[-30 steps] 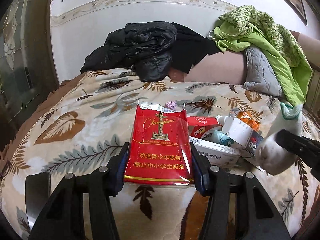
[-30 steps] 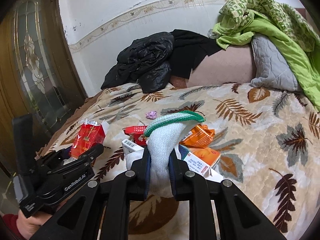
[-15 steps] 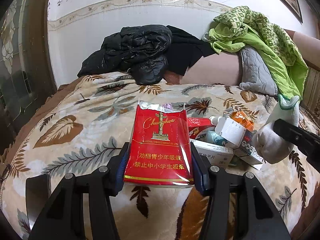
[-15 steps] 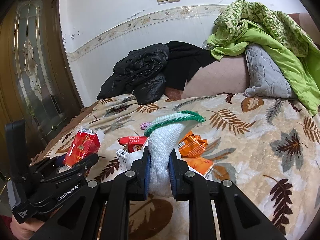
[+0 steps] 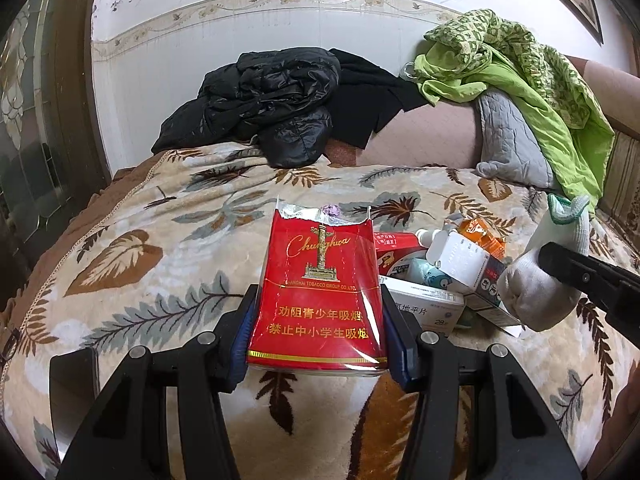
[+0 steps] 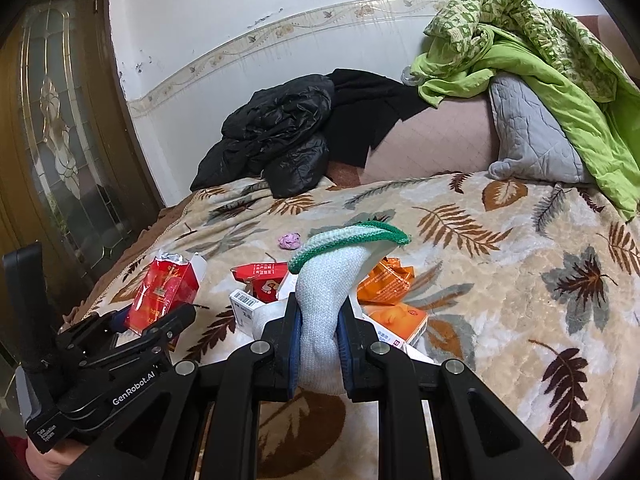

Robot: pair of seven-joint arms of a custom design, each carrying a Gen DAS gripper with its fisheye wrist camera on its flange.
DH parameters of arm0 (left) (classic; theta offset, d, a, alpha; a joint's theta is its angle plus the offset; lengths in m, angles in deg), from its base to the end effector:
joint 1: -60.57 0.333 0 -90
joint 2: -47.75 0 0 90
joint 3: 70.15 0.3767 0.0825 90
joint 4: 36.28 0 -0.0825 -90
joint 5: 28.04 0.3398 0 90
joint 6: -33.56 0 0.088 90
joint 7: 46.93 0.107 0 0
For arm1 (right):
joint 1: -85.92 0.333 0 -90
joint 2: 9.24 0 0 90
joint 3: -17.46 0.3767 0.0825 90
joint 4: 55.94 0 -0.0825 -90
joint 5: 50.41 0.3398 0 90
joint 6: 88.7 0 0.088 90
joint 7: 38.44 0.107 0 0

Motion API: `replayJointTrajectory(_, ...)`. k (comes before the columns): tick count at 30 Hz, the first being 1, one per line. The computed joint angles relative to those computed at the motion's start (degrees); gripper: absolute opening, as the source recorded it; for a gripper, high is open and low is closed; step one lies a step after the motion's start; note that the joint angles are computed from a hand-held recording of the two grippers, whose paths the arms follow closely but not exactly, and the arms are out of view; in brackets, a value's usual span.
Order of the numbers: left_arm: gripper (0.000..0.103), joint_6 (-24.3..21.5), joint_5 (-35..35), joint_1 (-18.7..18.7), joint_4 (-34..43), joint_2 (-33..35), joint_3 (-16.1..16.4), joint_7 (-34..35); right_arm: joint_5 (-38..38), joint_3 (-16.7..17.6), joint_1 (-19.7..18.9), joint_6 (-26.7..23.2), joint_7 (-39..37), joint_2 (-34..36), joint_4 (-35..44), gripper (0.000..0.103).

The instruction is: Collect trash

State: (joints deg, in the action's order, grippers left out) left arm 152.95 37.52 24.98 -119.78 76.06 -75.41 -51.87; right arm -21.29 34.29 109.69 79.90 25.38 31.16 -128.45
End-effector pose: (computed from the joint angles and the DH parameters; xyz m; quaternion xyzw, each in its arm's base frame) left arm 0.5760 -0.4175 0.5078 -0.7390 0.4787 -0.2372 0.4105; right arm 0.6682 0.4134 0.5223 -0.7537 0.4238 -0.0968 0.4930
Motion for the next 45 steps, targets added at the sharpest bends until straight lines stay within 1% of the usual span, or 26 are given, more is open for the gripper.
replayJointTrajectory(2,0.054,0.22,0.09,0.07,-0.16,-0.04,0.0,0.01,-0.38,-0.9,0.53,0.14,0.58,-0.18,-0.24,0.017)
replayJointTrajectory(4,0.054,0.13,0.16,0.0,-0.09,0.03,0.02,0.05,-1.49,-2.72,1.56,0.18,2.02,-0.39,-0.32,0.017)
replayJointTrajectory(9,0.054,0.02,-0.17,-0.03,0.15,0.16,-0.01,-0.18,-3.34,-3.82,1.94,-0.55,3.67,-0.57,-0.25,0.017)
replayJointTrajectory(11,0.054,0.02,-0.23,-0.06,0.25,0.21,0.0,-0.15,-4.16,-4.44,2.33,-0.12,4.22,-0.66,-0.51,0.017)
replayJointTrajectory(24,0.054,0.46,-0.07,-0.04,0.01,0.1,0.03,0.14,-5.37,-3.29,1.55,0.04,4.01,-0.78,-0.84,0.017)
replayJointTrajectory(28,0.054,0.5,-0.12,-0.01,0.03,0.1,0.03,0.2,-5.64,-3.82,1.92,-0.2,4.25,-0.87,-0.91,0.017)
replayJointTrajectory(30,0.054,0.32,-0.15,-0.11,0.23,0.22,0.04,0.21,-5.39,-3.19,1.57,-0.19,3.87,-0.8,-0.84,0.017)
replayJointTrajectory(39,0.054,0.26,-0.22,-0.18,0.32,0.25,0.06,0.31,-4.78,-2.59,1.24,-0.41,3.22,-0.52,-0.45,0.017)
replayJointTrajectory(45,0.054,-0.06,-0.47,-0.75,1.88,1.19,0.18,1.0,-4.06,-2.09,0.89,-0.52,2.44,-0.55,-0.46,0.017)
